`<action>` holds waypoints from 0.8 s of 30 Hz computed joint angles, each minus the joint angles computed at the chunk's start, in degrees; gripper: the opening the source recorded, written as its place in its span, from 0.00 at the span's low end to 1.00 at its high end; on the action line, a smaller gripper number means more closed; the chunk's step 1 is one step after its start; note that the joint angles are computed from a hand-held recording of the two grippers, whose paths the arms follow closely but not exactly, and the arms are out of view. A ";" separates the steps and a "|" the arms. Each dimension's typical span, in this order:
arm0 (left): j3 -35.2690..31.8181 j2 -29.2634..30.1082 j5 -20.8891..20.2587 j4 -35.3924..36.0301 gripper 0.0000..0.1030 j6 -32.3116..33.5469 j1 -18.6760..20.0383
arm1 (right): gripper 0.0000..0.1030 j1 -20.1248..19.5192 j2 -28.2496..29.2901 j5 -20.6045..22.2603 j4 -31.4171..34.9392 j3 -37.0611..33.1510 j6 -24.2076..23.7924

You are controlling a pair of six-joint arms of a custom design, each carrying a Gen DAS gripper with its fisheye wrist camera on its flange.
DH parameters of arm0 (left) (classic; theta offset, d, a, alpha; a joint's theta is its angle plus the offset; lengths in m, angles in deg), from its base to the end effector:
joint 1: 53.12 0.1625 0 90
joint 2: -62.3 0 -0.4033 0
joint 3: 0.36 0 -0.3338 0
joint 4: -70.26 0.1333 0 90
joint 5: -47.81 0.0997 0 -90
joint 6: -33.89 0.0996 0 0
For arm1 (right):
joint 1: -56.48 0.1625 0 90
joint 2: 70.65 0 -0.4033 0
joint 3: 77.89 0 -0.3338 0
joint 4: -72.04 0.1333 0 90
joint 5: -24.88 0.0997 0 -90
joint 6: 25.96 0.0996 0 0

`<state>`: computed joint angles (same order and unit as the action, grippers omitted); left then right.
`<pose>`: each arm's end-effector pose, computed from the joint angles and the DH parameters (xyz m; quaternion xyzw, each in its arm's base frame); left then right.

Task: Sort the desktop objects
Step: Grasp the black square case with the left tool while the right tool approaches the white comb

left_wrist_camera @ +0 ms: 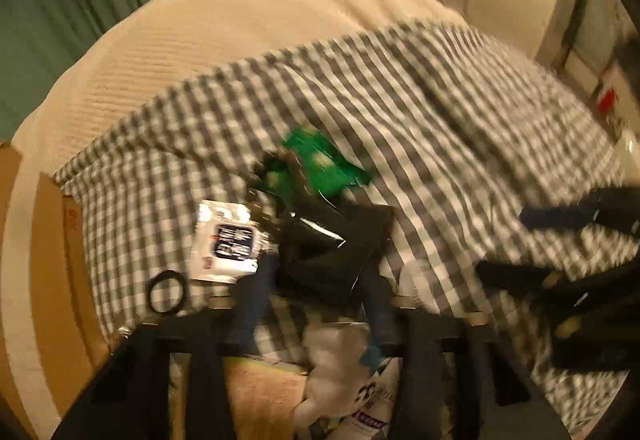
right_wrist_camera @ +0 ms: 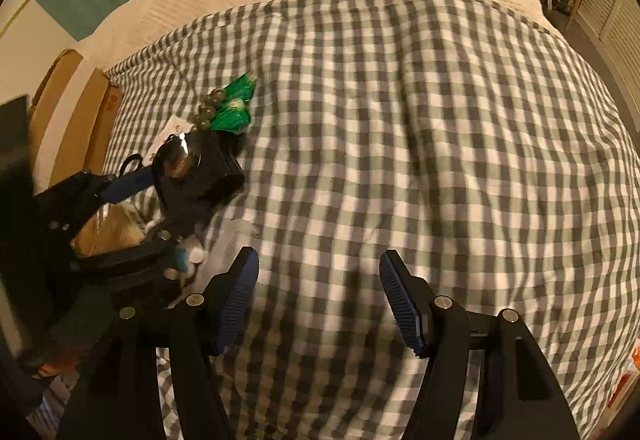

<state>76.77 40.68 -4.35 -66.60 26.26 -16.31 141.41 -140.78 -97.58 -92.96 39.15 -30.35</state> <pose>-0.4045 -0.5455 -0.0568 0.3878 0.8602 -0.1021 0.3150 0.0360 -0.4978 0.2708 -0.0734 -0.9310 0.2099 0.2894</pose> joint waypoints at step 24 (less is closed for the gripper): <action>0.82 -5.29 -6.63 2.47 0.27 -7.05 6.38 | 0.28 1.87 8.56 1.45 8.43 -5.81 9.10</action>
<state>77.59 35.39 -10.99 -64.13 19.20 -9.93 143.29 -132.22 -96.12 -84.54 33.34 -21.26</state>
